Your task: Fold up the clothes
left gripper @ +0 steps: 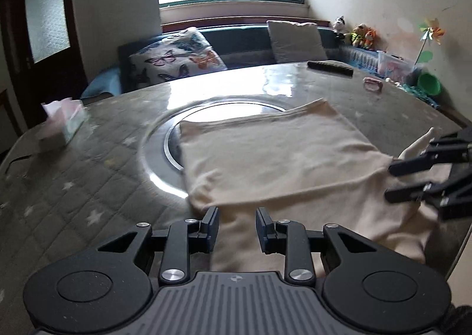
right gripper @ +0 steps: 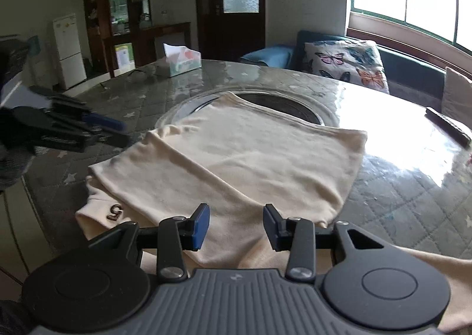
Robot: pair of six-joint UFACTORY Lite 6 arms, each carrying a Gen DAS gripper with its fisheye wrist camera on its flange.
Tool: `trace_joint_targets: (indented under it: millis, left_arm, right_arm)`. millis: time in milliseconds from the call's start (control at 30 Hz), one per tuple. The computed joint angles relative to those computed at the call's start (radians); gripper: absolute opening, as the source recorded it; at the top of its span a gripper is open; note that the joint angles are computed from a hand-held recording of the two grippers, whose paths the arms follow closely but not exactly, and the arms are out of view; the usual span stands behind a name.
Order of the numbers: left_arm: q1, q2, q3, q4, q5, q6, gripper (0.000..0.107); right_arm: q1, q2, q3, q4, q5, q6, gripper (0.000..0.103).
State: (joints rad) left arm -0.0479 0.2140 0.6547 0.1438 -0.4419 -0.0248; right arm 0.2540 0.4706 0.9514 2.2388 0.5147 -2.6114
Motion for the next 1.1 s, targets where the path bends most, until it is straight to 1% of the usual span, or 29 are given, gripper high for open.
trace_joint_targets:
  millis: [167,233,300,367,467,533,600,733,800,867,933,967,1000,1100]
  left_arm:
    - [-0.019,0.144,0.122,-0.046,0.025,0.022,0.03]
    - [-0.017,0.16,0.127,-0.047,0.018,0.024,0.03]
    - [-0.015,0.164,0.123,-0.046,0.006,0.027,0.03]
    - [-0.019,0.162,0.121,-0.06,0.006,0.036,0.03]
    - [-0.025,0.147,0.112,-0.084,0.011,0.053,0.031]
    - [-0.03,0.137,0.105,-0.092,0.012,0.053,0.032]
    - [-0.038,0.129,0.099,-0.108,0.012,0.059,0.039]
    - [-0.062,0.104,0.08,-0.124,0.004,0.067,0.045]
    - [-0.074,0.092,0.071,-0.133,0.002,0.074,0.053]
    - [-0.084,0.082,0.064,-0.15,0.001,0.089,0.054]
    - [-0.09,0.073,0.058,-0.167,0.002,0.101,0.059]
    - [-0.092,0.069,0.055,-0.179,0.002,0.11,0.064]
    - [-0.096,0.066,0.052,-0.2,0.001,0.125,0.069]
    - [-0.099,0.057,0.047,-0.235,0.002,0.152,0.072]
  right_arm:
    - [0.012,0.08,0.075,-0.043,-0.043,0.056,0.04]
    - [0.002,0.061,0.048,-0.049,-0.032,0.046,0.04]
    - [-0.014,0.006,-0.021,-0.043,-0.005,-0.011,0.04]
    - [-0.019,-0.021,-0.062,-0.016,-0.015,-0.066,0.039]
    - [-0.041,-0.05,-0.106,-0.015,-0.019,-0.084,0.037]
    - [-0.089,-0.095,-0.152,-0.042,0.014,-0.04,0.037]
    - [-0.133,-0.129,-0.188,-0.027,0.037,-0.03,0.037]
    - [-0.247,-0.139,-0.221,0.134,0.035,-0.121,0.037]
    - [-0.292,-0.118,-0.209,0.22,0.024,-0.171,0.037]
    - [-0.35,-0.092,-0.193,0.335,0.017,-0.242,0.037]
    - [-0.395,-0.06,-0.165,0.423,0.013,-0.284,0.037]
    - [-0.415,-0.045,-0.151,0.464,0.012,-0.303,0.037]
    - [-0.429,-0.032,-0.138,0.48,0.012,-0.304,0.037]
    - [-0.467,0.019,-0.085,0.518,0.005,-0.289,0.037]
